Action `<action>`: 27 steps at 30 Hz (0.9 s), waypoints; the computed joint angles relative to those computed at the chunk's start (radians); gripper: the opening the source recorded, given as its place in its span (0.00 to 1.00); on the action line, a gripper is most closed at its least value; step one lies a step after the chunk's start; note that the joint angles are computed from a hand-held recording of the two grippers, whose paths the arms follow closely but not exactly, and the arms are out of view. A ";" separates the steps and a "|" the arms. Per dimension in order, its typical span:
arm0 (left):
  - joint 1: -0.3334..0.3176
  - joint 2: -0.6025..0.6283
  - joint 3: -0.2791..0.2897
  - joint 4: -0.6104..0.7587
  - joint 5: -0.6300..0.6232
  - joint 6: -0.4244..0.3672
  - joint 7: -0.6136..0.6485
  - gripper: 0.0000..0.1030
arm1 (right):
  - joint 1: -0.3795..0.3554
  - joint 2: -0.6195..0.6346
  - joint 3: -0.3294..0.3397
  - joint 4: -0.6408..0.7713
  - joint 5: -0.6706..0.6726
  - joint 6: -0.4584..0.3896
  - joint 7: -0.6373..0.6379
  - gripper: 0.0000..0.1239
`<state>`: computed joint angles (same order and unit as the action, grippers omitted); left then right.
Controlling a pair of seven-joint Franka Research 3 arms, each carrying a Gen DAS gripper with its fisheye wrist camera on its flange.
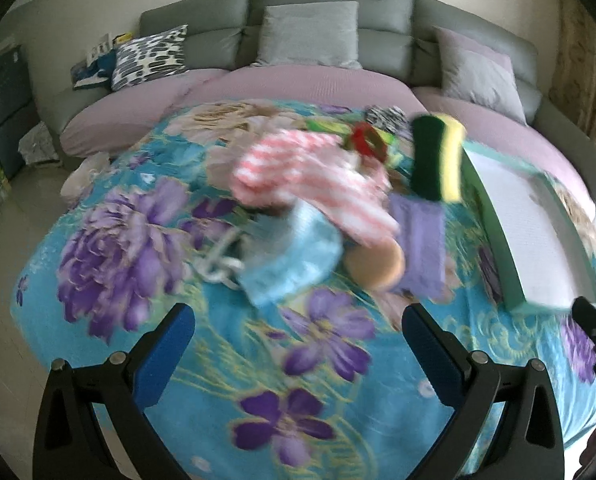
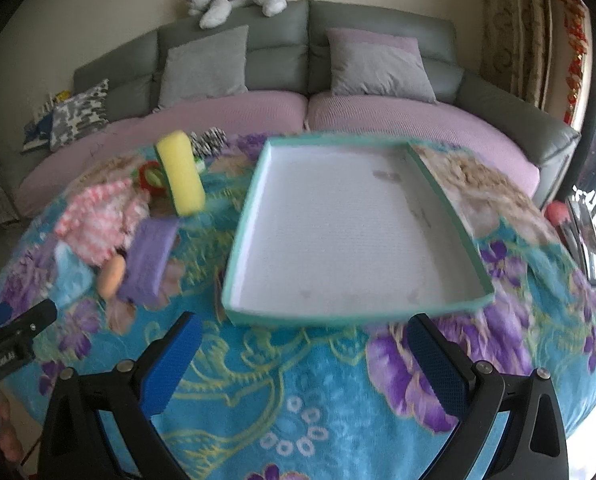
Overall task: Organize soft objects
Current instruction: 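Grasp the purple wipe pack with the right tool while the left tool grasps the blue mask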
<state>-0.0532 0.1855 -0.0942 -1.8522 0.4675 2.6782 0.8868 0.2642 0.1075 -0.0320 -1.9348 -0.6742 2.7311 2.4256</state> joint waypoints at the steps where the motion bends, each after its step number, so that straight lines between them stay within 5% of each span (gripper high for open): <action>1: 0.015 0.003 -0.002 0.010 -0.033 0.002 0.025 1.00 | -0.002 0.005 0.002 0.014 0.011 0.006 -0.018 0.83; 11: 0.075 0.075 -0.006 0.091 -0.164 -0.019 0.159 1.00 | 0.028 0.199 0.047 0.272 0.360 -0.023 -0.416 0.83; 19: 0.071 0.170 -0.015 0.175 -0.187 -0.042 0.273 0.96 | 0.087 0.347 0.024 0.460 0.494 -0.086 -0.587 0.82; 27: 0.059 0.243 -0.012 0.259 -0.197 -0.062 0.343 0.82 | 0.082 0.520 0.029 0.679 0.664 -0.218 -0.673 0.67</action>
